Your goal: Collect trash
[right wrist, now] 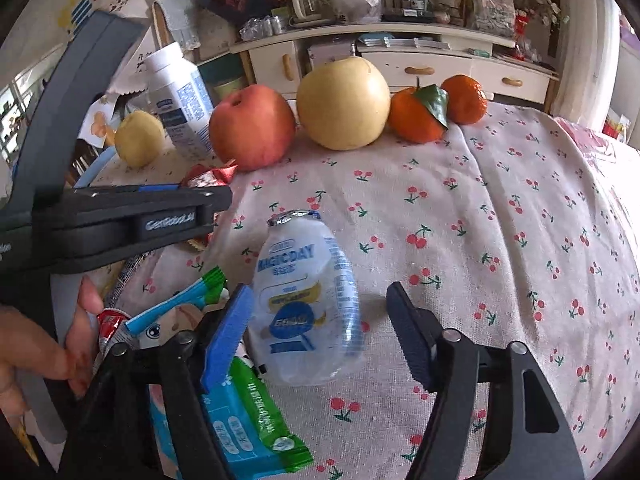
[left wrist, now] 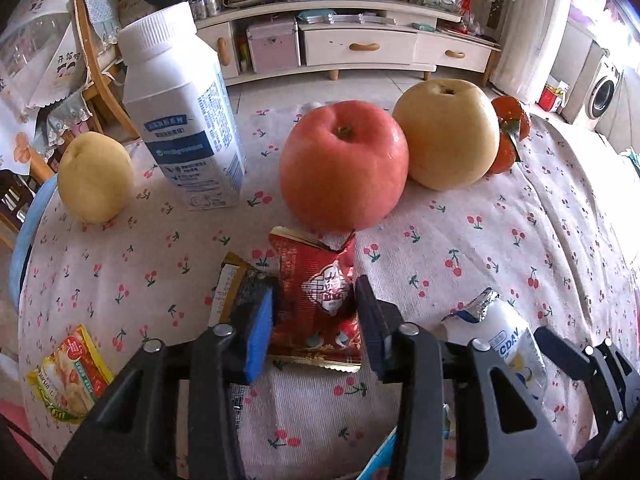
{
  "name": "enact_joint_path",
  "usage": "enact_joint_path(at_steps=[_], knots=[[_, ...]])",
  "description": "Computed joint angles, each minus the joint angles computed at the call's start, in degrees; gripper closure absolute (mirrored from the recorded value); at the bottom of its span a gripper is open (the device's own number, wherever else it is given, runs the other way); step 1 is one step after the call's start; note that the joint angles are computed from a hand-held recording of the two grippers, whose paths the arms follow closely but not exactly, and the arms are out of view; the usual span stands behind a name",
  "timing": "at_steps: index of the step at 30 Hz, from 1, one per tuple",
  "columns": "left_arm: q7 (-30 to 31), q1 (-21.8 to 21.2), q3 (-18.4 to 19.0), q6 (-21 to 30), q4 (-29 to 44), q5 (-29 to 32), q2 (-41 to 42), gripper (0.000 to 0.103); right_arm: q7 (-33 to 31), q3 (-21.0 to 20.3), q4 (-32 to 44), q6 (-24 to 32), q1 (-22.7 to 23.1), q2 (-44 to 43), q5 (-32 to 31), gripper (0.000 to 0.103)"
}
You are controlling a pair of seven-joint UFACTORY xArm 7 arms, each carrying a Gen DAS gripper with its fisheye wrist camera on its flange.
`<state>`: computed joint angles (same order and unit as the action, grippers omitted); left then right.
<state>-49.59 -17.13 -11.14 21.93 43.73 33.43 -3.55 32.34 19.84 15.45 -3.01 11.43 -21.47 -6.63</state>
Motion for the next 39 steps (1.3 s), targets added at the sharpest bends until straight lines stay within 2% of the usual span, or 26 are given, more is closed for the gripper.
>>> enact_joint_path(at_steps=[2,3,6,7,8,10,14,15,16,18,19,20,24,26,29,31,33,34,35,39], knots=[[0.57,0.05,0.19,-1.02,-0.32,-0.65,-0.11,0.065,-0.55,-1.29,0.15,-0.68,1.49,0.60,0.09,0.050],[0.40,0.19,0.24,-1.47,-0.86,-0.43,-0.43,0.069,-1.10,-2.97,0.15,-1.08,3.27,0.92,0.48,0.051],[1.00,0.61,0.38,-3.43,-2.65,-1.73,-1.44,0.070,-1.15,-1.23,0.30,-0.73,1.94,0.60,0.45,0.051],[1.24,0.72,0.32,-4.00,-3.60,-2.31,-2.15,0.071,-1.47,-2.51,0.17,-1.03,3.09,0.72,0.76,0.053],[1.31,0.89,0.20,-4.60,-4.40,-2.92,-2.80,0.071,-1.85,-3.66,-0.02,-1.53,4.04,0.79,1.06,0.061],[1.22,1.52,-0.22,-5.78,-6.19,-3.41,-4.45,0.072,-2.64,-6.46,-0.49,-2.48,6.50,0.58,1.98,0.069],[1.62,2.84,-1.23,-7.59,-9.68,-5.30,-8.62,0.072,-4.98,-15.67,-1.24,-3.83,14.46,1.00,4.04,0.068],[2.30,3.00,-1.36,-7.88,-10.60,-6.33,-9.98,0.072,-5.27,-16.38,-1.31,-3.64,14.97,0.88,4.54,0.067],[3.11,3.05,-1.43,-8.18,-11.69,-7.55,-11.57,0.072,-5.33,-14.90,-1.32,-3.00,13.42,0.54,4.86,0.065],[5.27,2.59,-1.08,-8.80,-14.37,-10.89,-15.71,0.072,-4.77,-11.33,-1.49,-2.38,9.90,-0.08,5.39,0.052],[6.06,2.69,-1.32,-8.93,-15.13,-12.11,-17.02,0.072,-4.76,-12.01,-1.68,-2.64,10.49,-0.17,5.80,0.042],[7.43,1.87,-0.78,-8.89,-16.92,-14.03,-19.92,0.072,-4.99,-13.32,-1.76,-2.93,11.74,-0.10,6.14,0.036],[9.95,0.83,-1.41,-7.38,-21.53,-18.60,-28.25,0.072,-5.54,-11.87,-1.46,-2.32,11.10,0.37,6.21,0.033],[10.69,0.16,-1.92,-5.87,-24.40,-20.71,-33.56,0.072,-5.00,-7.74,-0.99,-2.02,7.91,0.61,5.75,0.026],[11.14,-0.90,-2.82,-2.10,-29.35,-23.26,-43.23,0.072,-2.41,1.60,-0.28,-1.62,0.03,0.60,4.17,0.025],[11.07,-1.66,-3.59,1.19,-31.94,-24.43,-49.18,0.072,-0.85,6.08,-0.01,-2.06,-4.35,0.72,2.85,0.025],[11.07,-2.52,-3.81,4.50,-34.56,-25.26,-55.28,0.072,0.71,11.05,0.50,-1.37,-9.03,0.23,1.42,0.030],[11.02,-3.04,-3.86,6.51,-35.89,-25.62,-58.74,0.072,1.87,14.37,0.83,-0.23,-12.07,-0.62,0.26,0.038],[11.06,-3.26,-3.80,7.89,-36.83,-25.85,-61.21,0.072,2.68,15.51,1.00,0.14,-13.25,-0.90,-0.70,0.042],[10.96,-4.20,-3.37,13.49,-41.24,-26.53,-71.90,0.072,4.72,15.87,1.37,0.34,-14.22,-0.77,-3.83,0.043]])
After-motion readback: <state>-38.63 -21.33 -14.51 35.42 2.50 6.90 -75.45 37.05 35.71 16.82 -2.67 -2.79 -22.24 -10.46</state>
